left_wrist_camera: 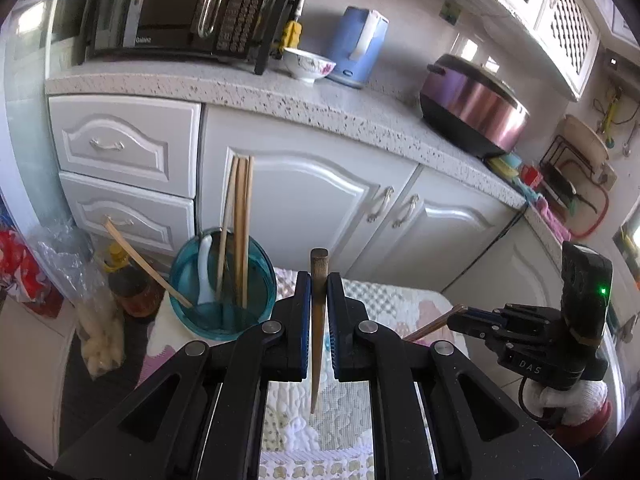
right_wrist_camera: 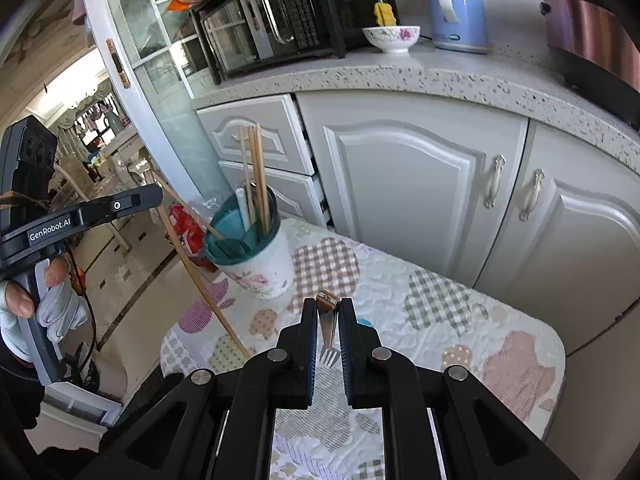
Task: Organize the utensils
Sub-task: 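Lift the chopstick and fork and carry them over the holder, then lower the chopstick and fork into the holder and open both tools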
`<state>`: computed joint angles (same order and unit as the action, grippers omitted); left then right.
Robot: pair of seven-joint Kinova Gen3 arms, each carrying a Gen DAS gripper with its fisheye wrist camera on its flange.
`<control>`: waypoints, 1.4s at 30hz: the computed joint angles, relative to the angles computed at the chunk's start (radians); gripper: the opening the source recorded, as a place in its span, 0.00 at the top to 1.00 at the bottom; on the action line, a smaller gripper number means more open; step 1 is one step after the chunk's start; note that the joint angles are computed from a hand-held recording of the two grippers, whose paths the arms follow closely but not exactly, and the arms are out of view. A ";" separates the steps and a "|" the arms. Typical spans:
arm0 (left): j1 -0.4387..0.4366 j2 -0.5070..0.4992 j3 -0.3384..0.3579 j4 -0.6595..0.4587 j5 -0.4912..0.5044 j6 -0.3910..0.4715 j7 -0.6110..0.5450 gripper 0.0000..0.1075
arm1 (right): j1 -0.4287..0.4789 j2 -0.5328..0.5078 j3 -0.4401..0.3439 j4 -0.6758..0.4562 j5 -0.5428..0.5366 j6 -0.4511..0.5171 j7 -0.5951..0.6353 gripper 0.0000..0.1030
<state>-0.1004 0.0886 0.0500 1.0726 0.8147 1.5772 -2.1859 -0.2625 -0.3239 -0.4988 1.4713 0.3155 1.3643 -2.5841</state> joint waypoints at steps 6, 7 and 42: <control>-0.024 0.024 -0.001 -0.065 0.021 0.021 0.019 0.94 | -0.005 0.030 -0.008 -0.063 0.039 0.013 0.021 0.91; -0.031 0.026 -0.001 -0.076 0.027 0.024 0.021 0.94 | -0.008 0.036 -0.009 -0.077 0.047 0.015 0.026 0.91; 0.082 0.088 0.068 -0.088 -0.272 -0.446 0.068 0.94 | -0.267 0.389 0.300 -0.447 0.119 -0.064 0.269 0.91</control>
